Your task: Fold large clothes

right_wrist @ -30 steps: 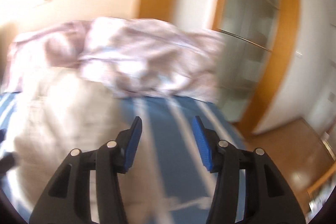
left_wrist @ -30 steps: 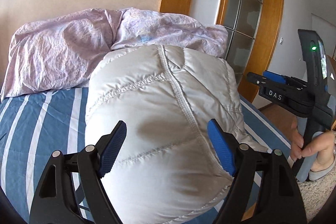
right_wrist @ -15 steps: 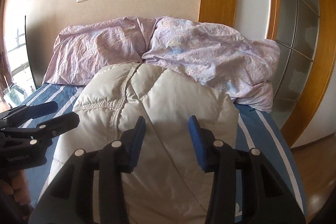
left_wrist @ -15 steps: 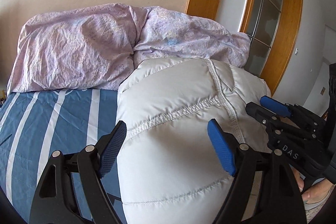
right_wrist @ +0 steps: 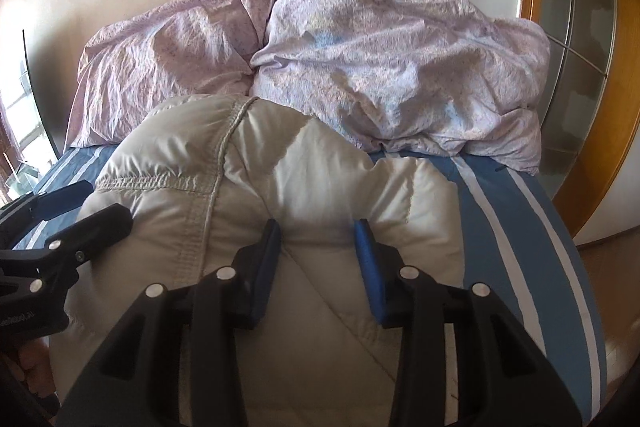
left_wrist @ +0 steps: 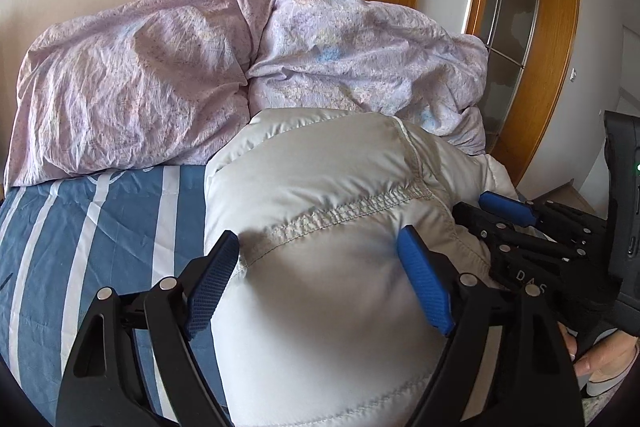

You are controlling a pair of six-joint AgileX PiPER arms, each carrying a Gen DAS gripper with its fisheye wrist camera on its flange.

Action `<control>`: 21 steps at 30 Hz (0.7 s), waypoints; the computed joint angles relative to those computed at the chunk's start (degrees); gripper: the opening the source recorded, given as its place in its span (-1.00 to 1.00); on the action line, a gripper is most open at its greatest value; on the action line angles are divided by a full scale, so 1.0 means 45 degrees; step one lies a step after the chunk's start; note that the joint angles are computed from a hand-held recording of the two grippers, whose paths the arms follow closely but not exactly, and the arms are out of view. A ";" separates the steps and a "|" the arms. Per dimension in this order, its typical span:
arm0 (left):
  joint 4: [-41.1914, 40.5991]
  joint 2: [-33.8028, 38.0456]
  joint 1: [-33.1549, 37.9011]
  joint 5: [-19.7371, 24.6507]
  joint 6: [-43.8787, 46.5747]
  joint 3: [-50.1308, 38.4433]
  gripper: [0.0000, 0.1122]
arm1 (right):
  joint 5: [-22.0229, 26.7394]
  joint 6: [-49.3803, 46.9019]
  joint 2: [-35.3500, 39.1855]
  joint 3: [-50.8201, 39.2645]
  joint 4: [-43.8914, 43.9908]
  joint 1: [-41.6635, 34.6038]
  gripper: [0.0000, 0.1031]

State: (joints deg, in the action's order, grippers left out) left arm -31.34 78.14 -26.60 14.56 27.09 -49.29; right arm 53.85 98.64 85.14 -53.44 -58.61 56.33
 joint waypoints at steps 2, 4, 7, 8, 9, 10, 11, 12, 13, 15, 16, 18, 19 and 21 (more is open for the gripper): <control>-0.0122 0.0255 -0.0053 -0.0033 0.0072 -0.0100 0.51 | -0.0593 0.0173 -0.0081 0.0335 -0.0036 -0.0393 -0.25; 0.0222 0.0537 -0.0165 -0.0079 -0.0285 -0.0242 0.53 | -0.1104 0.0334 -0.0072 0.0608 -0.0124 -0.0746 -0.25; 0.0551 0.0949 -0.0238 -0.0020 -0.0707 -0.0508 0.57 | -0.1698 0.0675 0.0042 0.0897 -0.0373 -0.1121 -0.25; 0.0609 0.1063 -0.0259 -0.0054 -0.0792 -0.0556 0.59 | -0.1855 0.0723 0.0086 0.0945 -0.0442 -0.1254 -0.25; 0.0748 0.1160 -0.0290 -0.0099 -0.0951 -0.0599 0.60 | -0.1982 0.0840 0.0152 0.0994 -0.0530 -0.1347 -0.25; 0.0968 0.1245 -0.0352 -0.0193 -0.1198 -0.0610 0.62 | -0.2139 0.0964 0.0204 0.1061 -0.0625 -0.1438 -0.25; 0.1251 0.1315 -0.0413 -0.0281 -0.1498 -0.0621 0.63 | -0.2342 0.1070 0.0261 0.1138 -0.0738 -0.1555 -0.25; 0.1603 0.1384 -0.0488 -0.0388 -0.1872 -0.0620 0.64 | -0.2491 0.1125 0.0292 0.1186 -0.0805 -0.1648 -0.25; 0.1785 0.1446 -0.0525 -0.0461 -0.2079 -0.0628 0.65 | -0.2678 0.1236 0.0327 0.1258 -0.0905 -0.1747 -0.25; 0.1841 0.1584 -0.0539 -0.0567 -0.2247 -0.0645 0.68 | -0.2991 0.1380 0.0381 0.1367 -0.1081 -0.1937 -0.25; 0.1766 0.1657 -0.0534 -0.0641 -0.2212 -0.0639 0.69 | -0.3173 0.1539 0.0415 0.1447 -0.1226 -0.2029 -0.25; 0.1940 0.1786 -0.0572 -0.0804 -0.2475 -0.0616 0.71 | -0.3376 0.1810 0.0507 0.1531 -0.1466 -0.2125 -0.25; 0.1947 0.1840 -0.0592 -0.0910 -0.2513 -0.0586 0.73 | -0.3498 0.1955 0.0558 0.1581 -0.1609 -0.2183 -0.25; 0.2231 0.1942 -0.0652 -0.1163 -0.2886 -0.0502 0.74 | -0.3760 0.2275 0.0666 0.1679 -0.1937 -0.2317 -0.24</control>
